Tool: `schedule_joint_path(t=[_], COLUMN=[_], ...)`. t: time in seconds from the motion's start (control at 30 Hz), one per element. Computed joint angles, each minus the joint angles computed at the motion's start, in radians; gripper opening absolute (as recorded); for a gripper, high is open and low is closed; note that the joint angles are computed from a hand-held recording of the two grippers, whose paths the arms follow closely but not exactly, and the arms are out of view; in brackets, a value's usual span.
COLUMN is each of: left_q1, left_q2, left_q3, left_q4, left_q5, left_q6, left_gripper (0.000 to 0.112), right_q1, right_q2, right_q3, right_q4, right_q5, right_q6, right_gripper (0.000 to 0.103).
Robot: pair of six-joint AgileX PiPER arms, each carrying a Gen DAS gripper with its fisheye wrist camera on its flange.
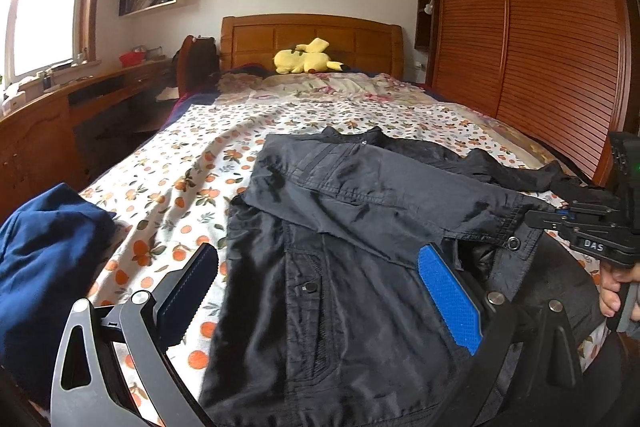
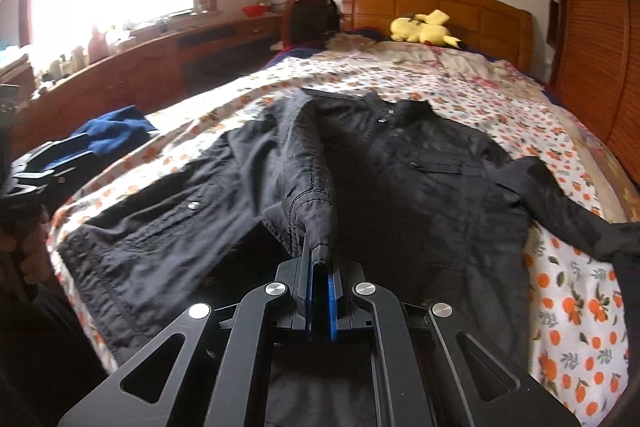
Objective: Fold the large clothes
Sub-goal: 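Lay the sleeve across the jacket body and open the right gripper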
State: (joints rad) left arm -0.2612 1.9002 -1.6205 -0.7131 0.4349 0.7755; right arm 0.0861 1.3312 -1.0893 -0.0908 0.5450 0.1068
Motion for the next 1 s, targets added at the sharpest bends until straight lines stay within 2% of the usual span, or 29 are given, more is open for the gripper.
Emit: schedule_joint_path(t=[0.1, 0.13, 0.17, 0.4, 0.6, 0.67, 0.73, 0.83, 1.0], left_q1=[-0.015, -0.02, -0.027, -0.06, -0.079, -0.088, -0.099, -0.115, -0.141], left_q2=[0.006, 0.006, 0.008, 0.025, 0.044, 0.051, 0.055, 0.061, 0.065], left_q3=[-0.008, -0.005, -0.007, -0.022, -0.044, -0.055, -0.059, -0.064, -0.068], left_q4=[0.004, 0.002, 0.007, 0.04, 0.069, 0.083, 0.089, 0.1, 0.124], left_q5=[0.0, -0.003, -0.004, -0.009, 0.004, 0.005, 0.005, 0.004, 0.001], left_q6=[-0.004, 0.0, -0.004, -0.035, -0.07, -0.084, -0.09, -0.098, -0.11], left_gripper=[0.101, 0.101, 0.101, 0.101, 0.101, 0.101, 0.101, 0.101, 0.101], right_q1=[0.016, 0.015, 0.007, -0.008, 0.028, 0.0, -0.004, -0.02, -0.052], right_q2=[-0.011, -0.015, -0.022, -0.032, 0.023, 0.057, 0.075, 0.1, 0.135], right_q3=[0.015, 0.019, 0.026, 0.046, 0.036, 0.023, 0.027, 0.045, 0.062], right_q4=[-0.203, -0.244, -0.244, -0.126, -0.194, -0.138, -0.167, -0.18, -0.091], right_q5=[-0.004, -0.006, -0.011, -0.022, -0.01, 0.007, 0.013, 0.02, 0.014], right_q6=[0.183, 0.22, 0.221, 0.107, 0.178, 0.135, 0.162, 0.184, 0.121], right_gripper=[0.017, 0.031, 0.036, 0.035, 0.036, 0.037, 0.04, 0.055, 0.056])
